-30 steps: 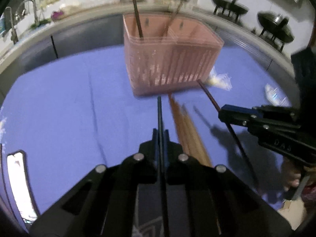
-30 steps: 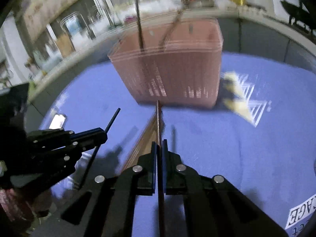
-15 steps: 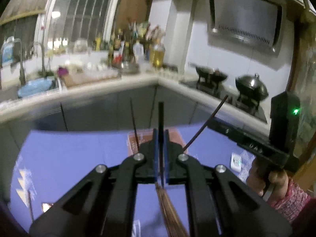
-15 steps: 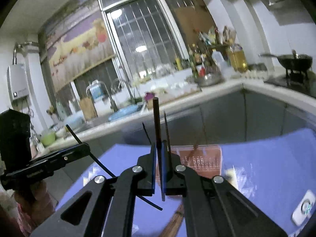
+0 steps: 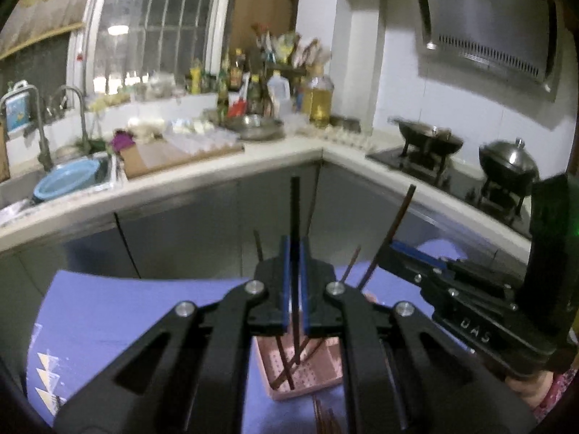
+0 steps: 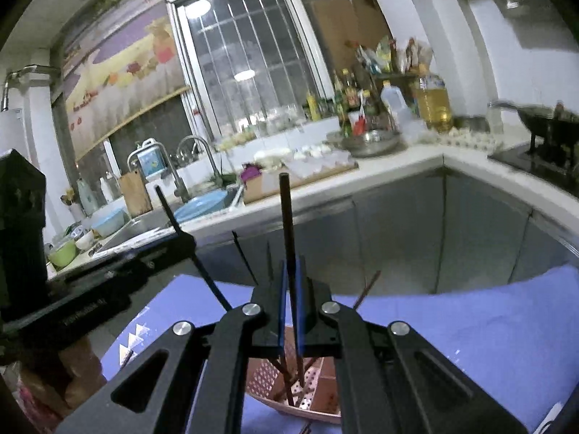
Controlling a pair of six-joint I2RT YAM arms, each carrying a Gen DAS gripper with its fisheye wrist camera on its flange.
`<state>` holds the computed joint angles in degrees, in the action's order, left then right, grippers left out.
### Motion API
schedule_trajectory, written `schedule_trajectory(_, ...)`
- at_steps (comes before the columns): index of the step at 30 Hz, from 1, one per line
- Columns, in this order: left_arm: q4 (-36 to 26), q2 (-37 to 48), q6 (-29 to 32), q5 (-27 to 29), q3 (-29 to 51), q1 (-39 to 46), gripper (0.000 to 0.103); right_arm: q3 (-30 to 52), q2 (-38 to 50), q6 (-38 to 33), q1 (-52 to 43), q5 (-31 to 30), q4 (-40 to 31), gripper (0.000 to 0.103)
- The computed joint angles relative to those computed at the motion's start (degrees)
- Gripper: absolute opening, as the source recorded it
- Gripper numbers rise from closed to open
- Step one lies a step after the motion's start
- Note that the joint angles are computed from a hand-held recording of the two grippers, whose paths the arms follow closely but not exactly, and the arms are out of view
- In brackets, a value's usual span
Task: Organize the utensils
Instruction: 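Raise both chopsticks above the pink basket and open both grippers to drop them, then lower both grippers back to the chopsticks on the cloth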
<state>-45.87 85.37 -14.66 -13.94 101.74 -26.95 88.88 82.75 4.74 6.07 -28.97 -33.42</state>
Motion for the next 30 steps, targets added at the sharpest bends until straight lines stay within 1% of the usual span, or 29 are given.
schedule_trajectory(3,0.57,1.10,0.56,1.13,-2.53,-0.29,0.004,-1.49,1.13,0.17,0.42,0.66,-0.04,0.005)
schedule_trajectory(5,-0.19,2.54,0.29,0.08,-2.89,-1.26,0.004,-1.75,2.46,1.94,0.33,-0.23,-0.50,0.005)
schedule_trajectory(6,-1.15,3.50,0.08,-0.12,-2.35,-1.38,0.009,-1.83,2.83,2.96,0.18,-0.79,-0.73,0.006)
schedule_trajectory(7,-2.13,4.27,-0.24,-0.32,-1.69,-1.44,0.025,-2.01,3.15,4.20,-0.10,-1.52,-0.69,0.006)
schedule_trajectory(8,-2.53,4.48,-0.61,-0.68,-1.70,-1.48,0.035,-2.12,3.25,5.18,-0.27,-1.85,-0.62,0.007)
schedule_trajectory(9,-2.39,4.09,-1.67,-2.38,-2.16,-1.74,0.045,-2.83,2.57,6.12,-0.28,-1.11,0.12,0.011)
schedule_trajectory(10,-1.45,3.26,-1.89,-2.97,-2.98,-1.71,0.046,-3.21,1.95,6.47,-0.29,-0.56,0.63,0.015)
schedule_trajectory(11,-1.06,2.82,-1.85,-3.07,-3.18,-1.62,0.046,-4.02,0.66,6.88,-0.41,0.17,1.63,0.025)
schedule_trajectory(12,-0.94,1.66,-1.93,-3.51,-3.44,-1.62,0.046,-4.66,-0.49,7.16,-0.44,0.64,2.31,0.039)
schedule_trajectory(14,-0.84,-0.87,-2.44,-5.49,-4.05,-2.45,0.046,-5.79,-2.88,7.58,-0.69,1.42,3.89,0.054)
schedule_trajectory(15,-0.72,-1.88,-2.57,-6.32,-4.30,-2.78,0.047,-6.17,-4.37,7.75,-0.92,1.90,4.56,0.055)
schedule_trajectory(17,-0.41,-4.77,-3.05,-8.09,-5.40,-3.83,0.047,-6.51,-7.07,8.46,-1.84,1.35,4.69,0.055)
schedule_trajectory(19,0.25,-9.27,-3.79,-9.61,-8.54,-5.53,0.047,-7.35,-9.85,8.54,-3.00,0.00,4.26,0.055)
schedule_trajectory(21,0.56,-14.32,-4.73,-11.48,-13.07,-8.12,0.046,-9.26,-13.20,7.79,-3.69,-0.50,2.92,0.055)
schedule_trajectory(23,0.11,-19.12,-6.27,-13.20,-18.45,-11.01,0.046,-12.60,-17.00,7.12,-5.01,-2.85,1.27,0.055)
schedule_trajectory(24,-0.16,-21.35,-7.05,-13.31,-21.14,-11.95,0.046,-15.74,-19.82,6.18,-6.10,-4.63,-0.25,0.055)
schedule_trajectory(26,-1.28,-25.88,-9.61,-14.03,-27.35,-14.66,0.046,-22.51,-24.96,3.33,-7.26,-5.88,-3.85,0.055)
schedule_trajectory(28,-3.43,-30.16,-13.54,-14.36,-34.78,-18.23,0.046,-28.24,-28.61,0.21,-7.17,-4.92,-7.84,0.054)
schedule_trajectory(30,-5.26,-32.71,-17.95,-13.87,-41.09,-21.76,0.046,-35.05,-31.91,-2.53,-5.50,-1.55,-11.72,0.044)
